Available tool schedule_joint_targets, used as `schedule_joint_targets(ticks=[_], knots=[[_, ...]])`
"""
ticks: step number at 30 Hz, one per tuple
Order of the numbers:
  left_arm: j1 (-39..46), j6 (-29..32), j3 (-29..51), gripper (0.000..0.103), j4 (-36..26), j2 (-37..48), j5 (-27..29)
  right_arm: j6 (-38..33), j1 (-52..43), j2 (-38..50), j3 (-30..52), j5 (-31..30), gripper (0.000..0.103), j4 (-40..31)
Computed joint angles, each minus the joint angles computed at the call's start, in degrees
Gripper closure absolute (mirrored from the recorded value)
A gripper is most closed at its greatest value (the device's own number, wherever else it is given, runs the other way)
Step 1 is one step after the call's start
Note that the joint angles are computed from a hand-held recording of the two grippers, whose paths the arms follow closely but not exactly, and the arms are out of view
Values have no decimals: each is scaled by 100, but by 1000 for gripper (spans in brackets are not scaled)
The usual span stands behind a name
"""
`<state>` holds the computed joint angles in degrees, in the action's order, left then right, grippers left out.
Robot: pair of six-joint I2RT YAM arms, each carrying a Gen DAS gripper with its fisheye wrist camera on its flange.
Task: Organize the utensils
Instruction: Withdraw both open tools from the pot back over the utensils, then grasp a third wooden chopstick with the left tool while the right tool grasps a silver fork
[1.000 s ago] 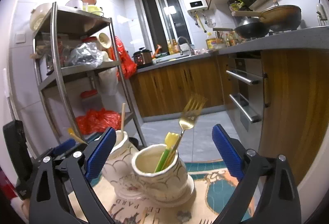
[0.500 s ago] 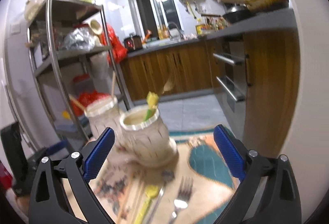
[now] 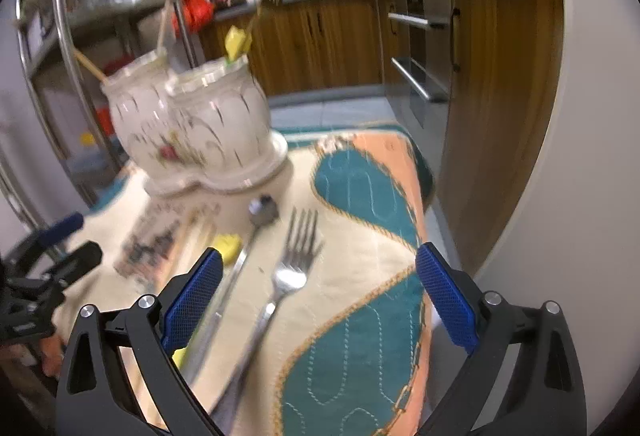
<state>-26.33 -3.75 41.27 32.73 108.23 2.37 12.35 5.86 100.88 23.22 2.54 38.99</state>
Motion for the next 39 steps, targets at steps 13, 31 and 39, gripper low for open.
schedule_joint_targets(ticks=[13, 31, 39], knots=[[-167, 252, 531, 43, -922, 374, 337, -569, 449, 205, 314, -122, 58, -925], [-152, 816, 982, 96, -2247, 290, 711, -908, 350, 119, 218, -459, 94, -978], [311, 1129, 841, 103, -2513, 3, 809, -1289, 403, -99, 110, -489, 97, -1175]])
